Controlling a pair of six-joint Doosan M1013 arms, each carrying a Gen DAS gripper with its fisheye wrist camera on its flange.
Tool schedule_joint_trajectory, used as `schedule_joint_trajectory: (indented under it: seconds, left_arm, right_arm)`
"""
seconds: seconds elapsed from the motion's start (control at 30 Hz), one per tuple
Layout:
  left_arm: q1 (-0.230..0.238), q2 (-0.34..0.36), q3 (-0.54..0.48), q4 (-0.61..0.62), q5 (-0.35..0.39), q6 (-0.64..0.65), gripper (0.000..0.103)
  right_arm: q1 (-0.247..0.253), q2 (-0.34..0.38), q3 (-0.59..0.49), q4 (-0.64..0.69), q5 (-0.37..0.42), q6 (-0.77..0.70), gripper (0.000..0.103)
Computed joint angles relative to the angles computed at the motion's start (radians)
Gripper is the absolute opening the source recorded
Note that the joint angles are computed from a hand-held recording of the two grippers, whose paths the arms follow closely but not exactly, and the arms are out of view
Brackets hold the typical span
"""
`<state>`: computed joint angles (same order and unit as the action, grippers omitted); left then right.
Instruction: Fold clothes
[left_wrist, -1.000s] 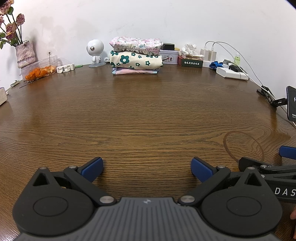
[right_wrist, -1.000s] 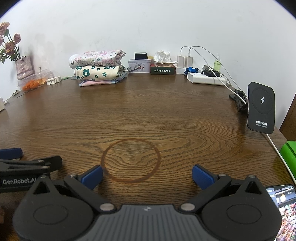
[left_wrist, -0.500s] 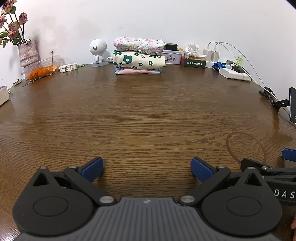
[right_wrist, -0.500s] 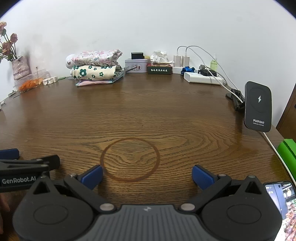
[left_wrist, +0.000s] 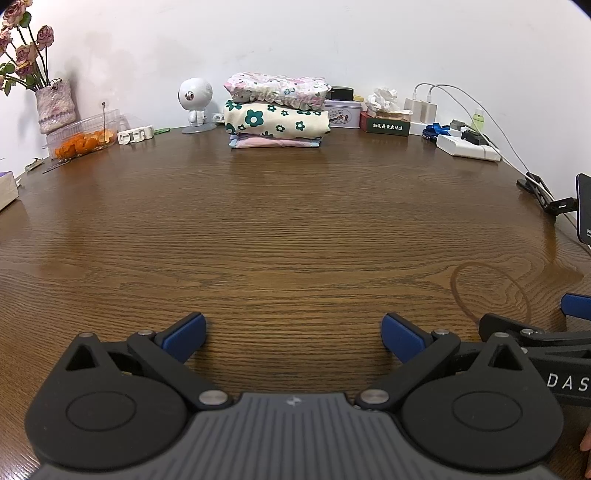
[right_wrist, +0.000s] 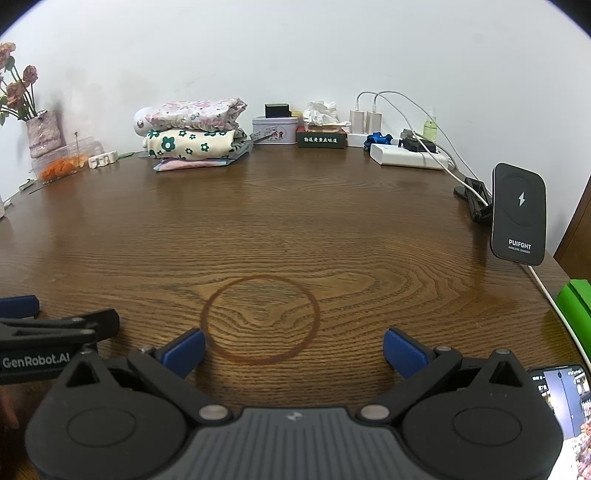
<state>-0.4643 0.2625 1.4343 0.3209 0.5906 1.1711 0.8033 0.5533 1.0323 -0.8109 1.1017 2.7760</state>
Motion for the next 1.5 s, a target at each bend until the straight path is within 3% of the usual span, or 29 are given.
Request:
schedule_joint_trajectory:
  seconds: [1.5]
  left_arm:
    - [-0.002,0.001,-0.002,0.005,0.002,-0.007,0.102]
  right_arm:
    - [0.001,0.003,-0.005,0.003,0.000,-0.007,0.103]
